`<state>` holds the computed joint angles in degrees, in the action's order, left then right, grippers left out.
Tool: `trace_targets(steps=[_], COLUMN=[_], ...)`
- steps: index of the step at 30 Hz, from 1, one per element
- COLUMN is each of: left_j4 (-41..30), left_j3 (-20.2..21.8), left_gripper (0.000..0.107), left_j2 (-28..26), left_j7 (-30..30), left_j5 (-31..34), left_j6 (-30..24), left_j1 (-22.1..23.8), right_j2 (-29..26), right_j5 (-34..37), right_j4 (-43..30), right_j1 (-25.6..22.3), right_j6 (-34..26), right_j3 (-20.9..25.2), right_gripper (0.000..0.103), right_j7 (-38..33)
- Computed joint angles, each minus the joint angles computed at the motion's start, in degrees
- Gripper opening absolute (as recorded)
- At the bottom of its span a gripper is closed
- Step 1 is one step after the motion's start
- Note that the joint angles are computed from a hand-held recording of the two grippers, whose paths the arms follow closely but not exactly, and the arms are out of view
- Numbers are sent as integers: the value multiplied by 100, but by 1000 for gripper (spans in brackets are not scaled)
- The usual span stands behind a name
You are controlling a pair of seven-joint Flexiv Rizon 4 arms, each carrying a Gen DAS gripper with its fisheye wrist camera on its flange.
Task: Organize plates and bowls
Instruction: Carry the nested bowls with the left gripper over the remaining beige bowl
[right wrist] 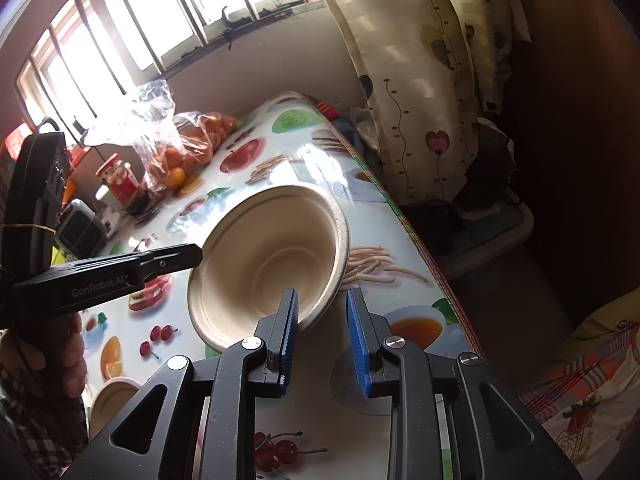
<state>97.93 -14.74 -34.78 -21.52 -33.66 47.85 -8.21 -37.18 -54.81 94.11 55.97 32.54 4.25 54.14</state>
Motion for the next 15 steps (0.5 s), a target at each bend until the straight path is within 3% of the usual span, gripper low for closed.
trace_targets(steps=[15], left_j4=[40], left_j3=[-17], left_gripper=[6], left_j2=[37], left_j7=[22], left_j5=[-78], left_j6=[-4], left_j1=[5], right_j2=[-9], right_j5=[-20], right_j4=[0], right_j1=[-2], right_j6=[28], right_j3=[-11], right_gripper=[19], right_j7=[14])
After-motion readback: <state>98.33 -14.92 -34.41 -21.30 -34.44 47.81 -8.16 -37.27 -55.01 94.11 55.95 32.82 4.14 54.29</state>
